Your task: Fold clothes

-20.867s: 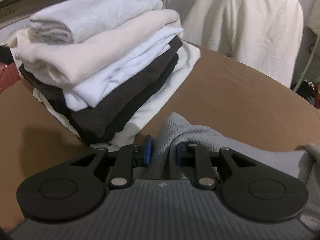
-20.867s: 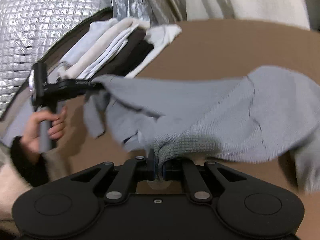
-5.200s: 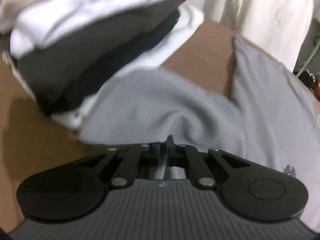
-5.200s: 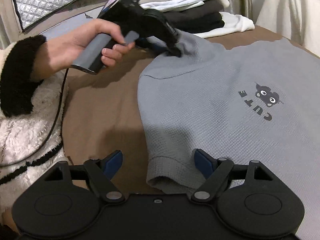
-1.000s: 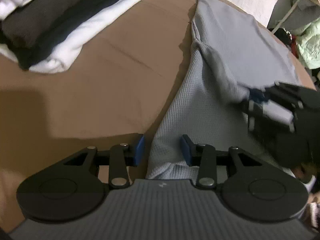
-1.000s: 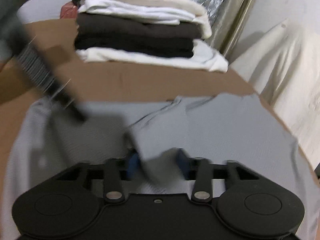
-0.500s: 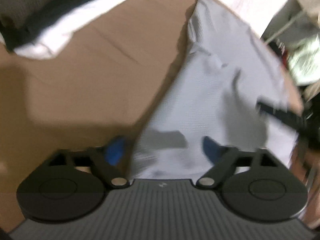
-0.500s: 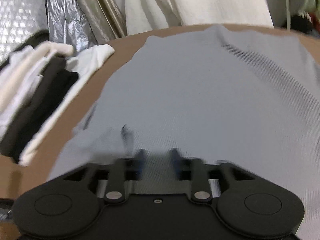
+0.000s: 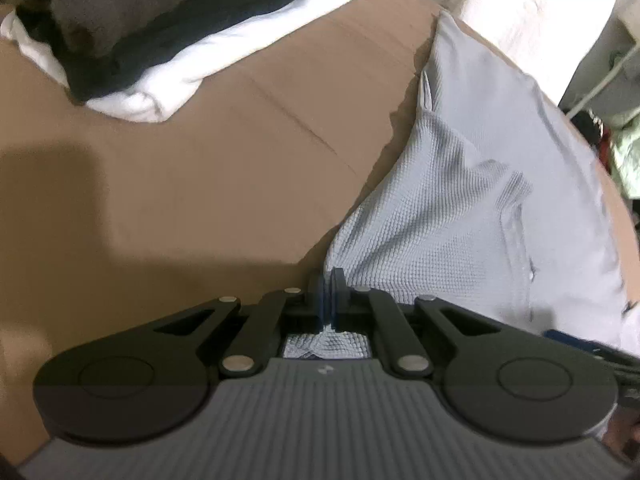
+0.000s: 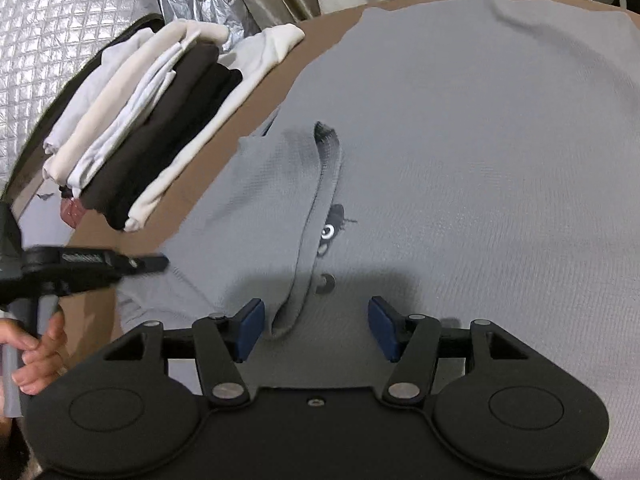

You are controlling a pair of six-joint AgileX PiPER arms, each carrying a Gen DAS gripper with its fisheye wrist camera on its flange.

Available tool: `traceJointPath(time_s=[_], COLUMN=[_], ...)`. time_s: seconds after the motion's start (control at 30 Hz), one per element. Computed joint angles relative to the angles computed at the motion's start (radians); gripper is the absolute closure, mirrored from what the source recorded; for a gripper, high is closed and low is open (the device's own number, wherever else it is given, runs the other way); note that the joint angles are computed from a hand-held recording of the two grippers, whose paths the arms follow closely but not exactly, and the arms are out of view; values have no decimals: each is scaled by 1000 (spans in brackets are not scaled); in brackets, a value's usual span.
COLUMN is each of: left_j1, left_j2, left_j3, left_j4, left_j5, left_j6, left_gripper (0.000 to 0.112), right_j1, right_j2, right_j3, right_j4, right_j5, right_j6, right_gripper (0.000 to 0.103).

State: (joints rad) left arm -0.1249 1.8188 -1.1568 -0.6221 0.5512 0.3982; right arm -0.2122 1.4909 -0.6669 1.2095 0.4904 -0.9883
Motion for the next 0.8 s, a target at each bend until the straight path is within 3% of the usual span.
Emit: traceJointPath(time_s=[0.1,0.17,0.27,0.33,0.37,0.47,0.53,0.63,0.77,0.8], left_j1=[-28,-24,-57,-103,-123,-181,-259,-372,-474,-490], left_j2=[-34,-89,-180,-202,-192,-123,-60,-14,84,96], left_j3=[13,53,128,144,133,58,-15,-92,-209,-225], left_j4=[77,2,-208,-297,-338,-423,-382,-229,-171,-190], left_j5=[-41,-60,-146,-161,-125,28,67,39,66,92], left_j6=[-37,66,325,408,423,416,354,237,116,112], left_gripper=[108,107,101,99,99,99,95,94,94,94], right_j1=[-83,-145,-382,-544,-627,-857,-1035,-1208,-1391,-1395], right_j2=[-83,-134,-219,-256,-266,-276,-220,-123,-77,-38], right_j3=[-9,-22,-45,-73,-92,-129,-177,-238,-151,-152], right_j4=[-169,-259,-366,-452,-487,-568,-571,-594,-425,-408], right_j5=[72,133,320,431,483,536,601,617,508,514], right_j6=[137,202,235,201,172,145,115,204,408,412], right_gripper=[40,40,40,40,40,40,40,40,36,35])
